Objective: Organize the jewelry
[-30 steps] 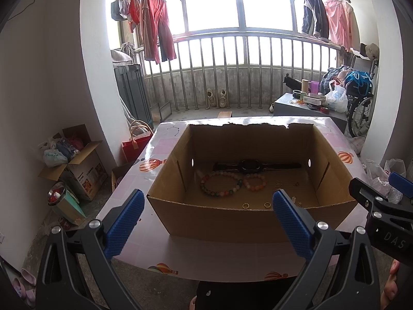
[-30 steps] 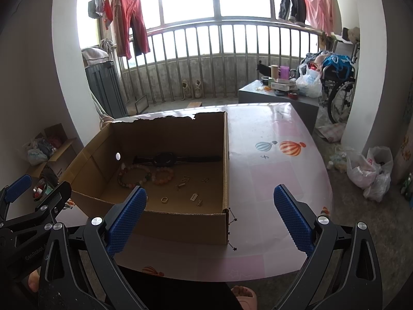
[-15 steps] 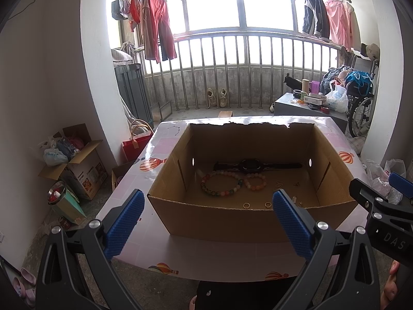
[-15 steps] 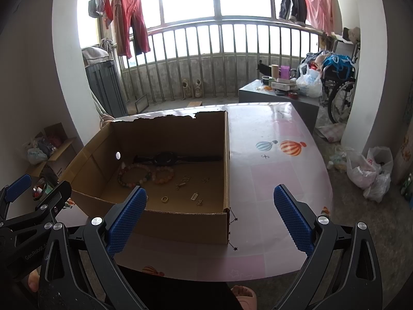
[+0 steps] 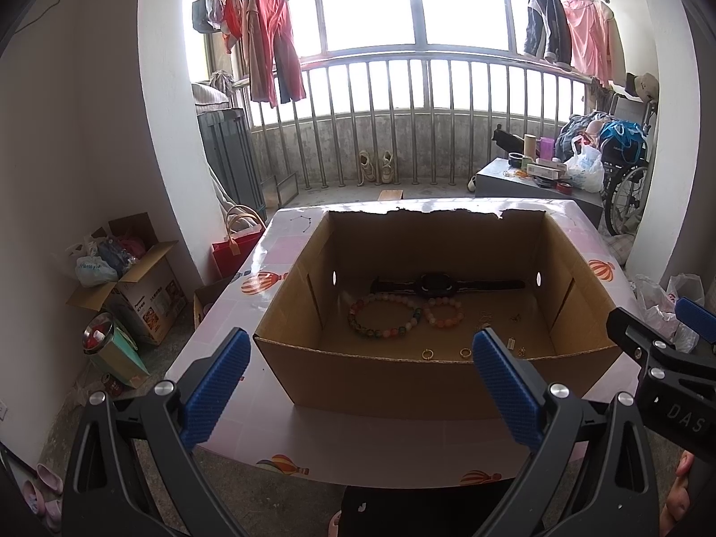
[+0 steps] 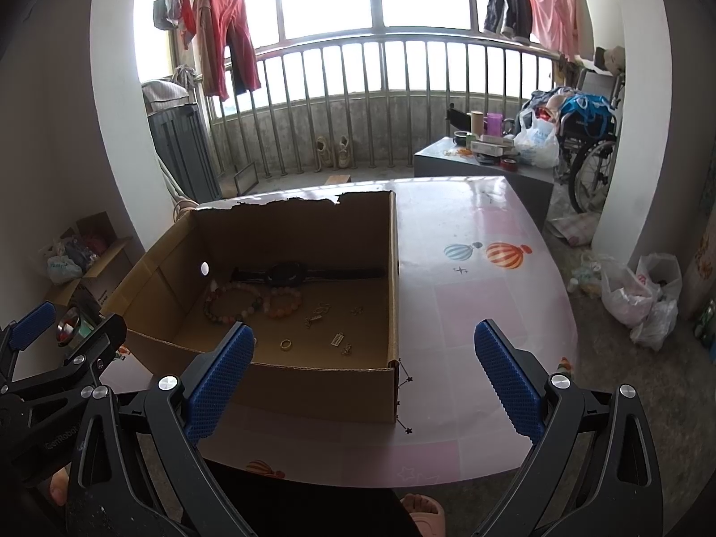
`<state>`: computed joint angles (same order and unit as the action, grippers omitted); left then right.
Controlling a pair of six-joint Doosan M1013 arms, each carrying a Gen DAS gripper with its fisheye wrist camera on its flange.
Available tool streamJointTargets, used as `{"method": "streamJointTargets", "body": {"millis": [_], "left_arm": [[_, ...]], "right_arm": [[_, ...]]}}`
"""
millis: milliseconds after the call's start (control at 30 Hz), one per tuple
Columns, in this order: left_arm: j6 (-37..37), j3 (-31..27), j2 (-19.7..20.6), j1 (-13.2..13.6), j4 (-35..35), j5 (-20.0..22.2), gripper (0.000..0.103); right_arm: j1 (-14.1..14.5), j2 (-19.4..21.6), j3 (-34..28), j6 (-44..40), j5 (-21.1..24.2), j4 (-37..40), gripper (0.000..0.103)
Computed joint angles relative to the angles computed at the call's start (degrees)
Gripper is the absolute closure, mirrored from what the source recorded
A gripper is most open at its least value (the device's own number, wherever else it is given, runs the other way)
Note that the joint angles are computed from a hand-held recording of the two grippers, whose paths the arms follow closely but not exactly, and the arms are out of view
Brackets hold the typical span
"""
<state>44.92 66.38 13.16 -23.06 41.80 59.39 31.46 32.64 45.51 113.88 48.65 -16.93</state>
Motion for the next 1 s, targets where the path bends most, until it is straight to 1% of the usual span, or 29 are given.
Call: {"method": "streamJointTargets", "body": {"millis": [867, 1000], "left_arm": [[0.2, 0.1, 0.0, 0.2, -0.3, 0.0, 0.005], [0.6, 0.0, 0.1, 0.4, -1.0, -0.5, 0.005]], "right_arm": [[0.1, 0.1, -0.1, 0.1, 0.1, -0.1, 0.008], [0.1, 0.1, -0.2, 0.1, 0.2, -0.1, 0.008]]}}
